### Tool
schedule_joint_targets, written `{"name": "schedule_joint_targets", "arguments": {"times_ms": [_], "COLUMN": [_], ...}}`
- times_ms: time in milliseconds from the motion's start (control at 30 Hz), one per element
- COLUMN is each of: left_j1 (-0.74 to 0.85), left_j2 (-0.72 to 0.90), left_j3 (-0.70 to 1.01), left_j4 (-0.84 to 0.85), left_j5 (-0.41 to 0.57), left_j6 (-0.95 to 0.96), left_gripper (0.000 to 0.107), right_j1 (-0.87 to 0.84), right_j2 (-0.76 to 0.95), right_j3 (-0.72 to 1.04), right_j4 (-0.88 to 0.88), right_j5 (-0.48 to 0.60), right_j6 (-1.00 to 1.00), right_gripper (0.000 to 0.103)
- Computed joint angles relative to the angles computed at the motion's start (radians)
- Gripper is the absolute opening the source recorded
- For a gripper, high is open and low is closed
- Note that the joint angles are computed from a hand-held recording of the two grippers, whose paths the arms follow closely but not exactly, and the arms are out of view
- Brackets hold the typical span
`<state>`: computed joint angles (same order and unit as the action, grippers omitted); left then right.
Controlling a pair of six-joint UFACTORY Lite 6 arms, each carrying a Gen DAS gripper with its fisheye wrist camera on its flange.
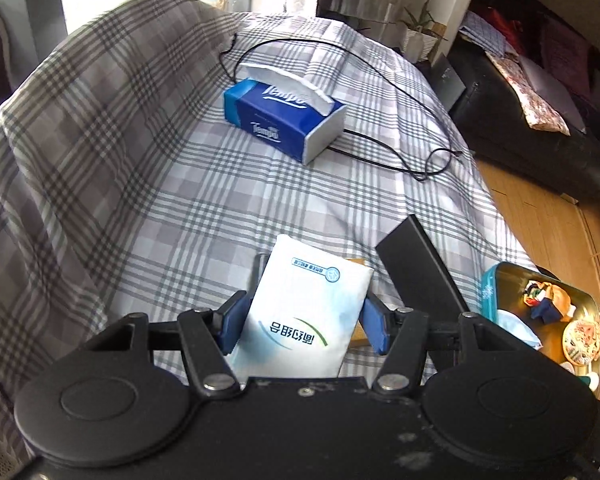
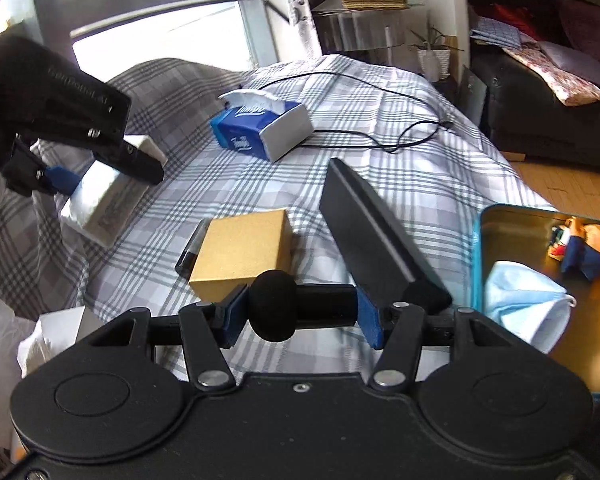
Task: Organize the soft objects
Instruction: 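Carry stick and tissue pack to the gold tray and release them inside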
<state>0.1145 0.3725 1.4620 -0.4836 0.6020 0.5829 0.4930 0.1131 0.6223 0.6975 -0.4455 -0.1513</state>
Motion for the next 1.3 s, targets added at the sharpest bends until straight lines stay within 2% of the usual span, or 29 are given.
{"name": "schedule_joint_targets", "arguments": {"times_ms": [233,333,500,733,933,1067,1167,1300], "left_j1": [-0.188,-0.283,-0.439,-0.595,-0.669,-0.7,-0.706,-0.706], "left_j2": [-0.045,-0.031,0.053,0.299,0.522,0.6,0.67,0.705], "left_j3": [-0.033,-0.016,0.091,0.399,0.691,0.785,0.883,0.921], "left_j4": [-0.01,0.015,0.076,0.201,0.301,0.345,0.344,0.355], "left_j5": [-0.001,-0.019,-0.016,0.039,0.111,0.106,0.134,0.142], "left_j6": [-0.012,-0.057,-0.162,-0.338,-0.448,-0.494,-0.507,-0.52], "left_gripper": [0.057,0.057,0.057,0.057,0.058,0.078,0.082,0.085], "right_j1": [-0.148,-0.252,-0.398,-0.59,-0.623,-0.606,-0.62,-0.618], "right_j2": [-0.373,-0.529,-0.649,-0.638,-0.558,-0.491,-0.456,-0.433], "right_j3": [-0.203,-0.265,-0.297,-0.297,-0.271,-0.248,-0.242,-0.237], "right_j4": [0.451,0.59,0.742,0.716,0.549,0.509,0.437,0.461], "right_j5": [0.037,0.042,0.022,0.126,0.152,0.125,0.14,0.145], "right_j6": [-0.366,-0.507,-0.7,-0.696,-0.507,-0.451,-0.367,-0.373], "right_gripper": [0.055,0.055,0.055,0.055,0.055,0.056,0.057,0.06]}}
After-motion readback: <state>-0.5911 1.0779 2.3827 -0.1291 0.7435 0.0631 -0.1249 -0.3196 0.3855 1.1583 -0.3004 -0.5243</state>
